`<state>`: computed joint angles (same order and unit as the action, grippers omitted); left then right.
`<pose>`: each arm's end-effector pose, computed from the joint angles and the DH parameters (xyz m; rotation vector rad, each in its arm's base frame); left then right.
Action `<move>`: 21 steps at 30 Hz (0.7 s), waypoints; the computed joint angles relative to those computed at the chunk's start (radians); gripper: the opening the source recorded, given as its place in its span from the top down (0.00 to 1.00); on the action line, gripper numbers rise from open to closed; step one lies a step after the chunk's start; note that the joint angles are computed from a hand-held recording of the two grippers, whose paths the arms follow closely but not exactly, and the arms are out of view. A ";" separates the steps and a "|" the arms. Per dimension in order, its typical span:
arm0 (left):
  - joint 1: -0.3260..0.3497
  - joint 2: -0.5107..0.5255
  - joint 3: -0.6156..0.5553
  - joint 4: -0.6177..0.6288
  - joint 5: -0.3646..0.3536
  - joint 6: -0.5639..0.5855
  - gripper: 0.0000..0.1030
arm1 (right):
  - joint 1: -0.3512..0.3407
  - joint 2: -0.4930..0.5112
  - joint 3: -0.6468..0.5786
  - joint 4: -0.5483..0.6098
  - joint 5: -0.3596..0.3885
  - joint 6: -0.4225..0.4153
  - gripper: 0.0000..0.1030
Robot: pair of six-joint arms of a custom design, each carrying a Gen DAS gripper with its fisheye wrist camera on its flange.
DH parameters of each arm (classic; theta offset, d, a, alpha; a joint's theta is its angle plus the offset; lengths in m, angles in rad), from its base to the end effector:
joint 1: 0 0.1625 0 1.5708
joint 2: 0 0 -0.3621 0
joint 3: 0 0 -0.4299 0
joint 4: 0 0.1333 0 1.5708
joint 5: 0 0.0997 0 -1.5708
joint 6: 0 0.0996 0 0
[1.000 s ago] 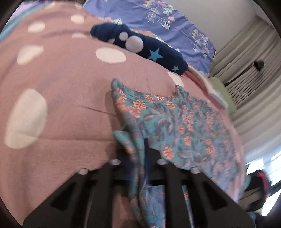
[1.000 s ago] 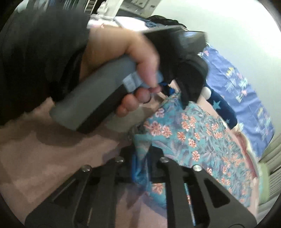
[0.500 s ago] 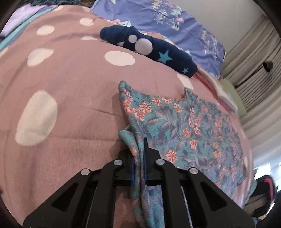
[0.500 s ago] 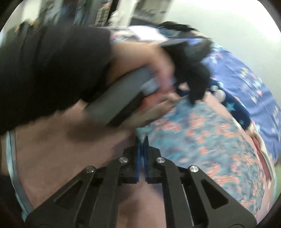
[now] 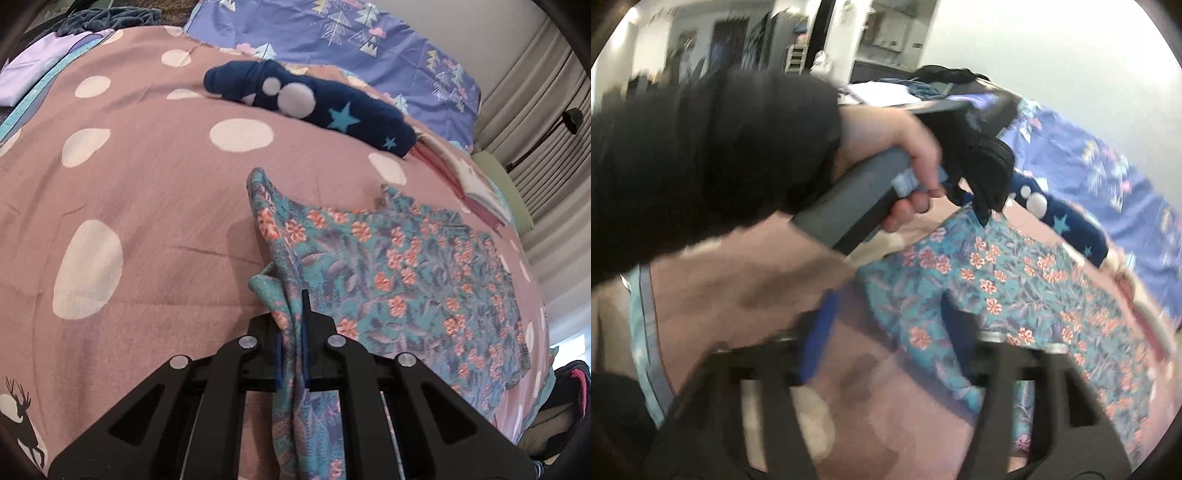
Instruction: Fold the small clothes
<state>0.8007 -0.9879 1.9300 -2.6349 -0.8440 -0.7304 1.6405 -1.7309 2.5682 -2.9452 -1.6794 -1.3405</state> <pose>-0.2468 -0.5410 0.0554 -0.0087 2.5800 -0.7840 0.1477 -0.3570 0.1666 1.7141 -2.0763 0.5094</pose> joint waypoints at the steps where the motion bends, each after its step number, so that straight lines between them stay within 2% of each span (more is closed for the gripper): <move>1: 0.006 -0.002 0.001 0.007 -0.006 -0.003 0.93 | 0.009 0.012 0.026 -0.060 -0.023 -0.051 0.42; 5: 0.017 0.000 -0.010 0.028 -0.024 0.012 0.93 | 0.049 0.154 0.079 -0.351 -0.132 -0.159 0.42; 7: 0.019 0.006 -0.019 0.048 -0.024 0.021 0.92 | 0.055 0.217 0.080 -0.447 -0.150 -0.183 0.42; 12: 0.034 0.007 -0.027 0.051 -0.054 0.068 0.92 | 0.113 0.302 0.016 -0.473 -0.228 -0.102 0.42; 13: 0.037 0.006 -0.028 0.048 -0.062 0.073 0.92 | 0.123 0.338 -0.005 -0.493 -0.245 -0.097 0.42; 15: 0.045 0.002 -0.026 0.037 -0.082 0.082 0.92 | 0.136 0.450 -0.048 -0.603 -0.272 -0.114 0.42; 17: 0.051 0.000 -0.024 0.026 -0.094 0.085 0.92 | 0.134 0.513 -0.081 -0.646 -0.273 -0.117 0.42; 18: 0.054 -0.001 -0.022 0.019 -0.099 0.087 0.92 | 0.140 0.534 -0.097 -0.655 -0.277 -0.113 0.48; 19: 0.053 0.000 -0.020 0.014 -0.100 0.084 0.92 | 0.144 0.545 -0.108 -0.650 -0.282 -0.111 0.57; 20: 0.053 0.000 -0.019 0.011 -0.101 0.082 0.92 | 0.146 0.544 -0.113 -0.631 -0.289 -0.105 0.85; 21: 0.054 -0.001 -0.018 0.009 -0.102 0.079 0.92 | 0.145 0.546 -0.122 -0.617 -0.295 -0.095 0.88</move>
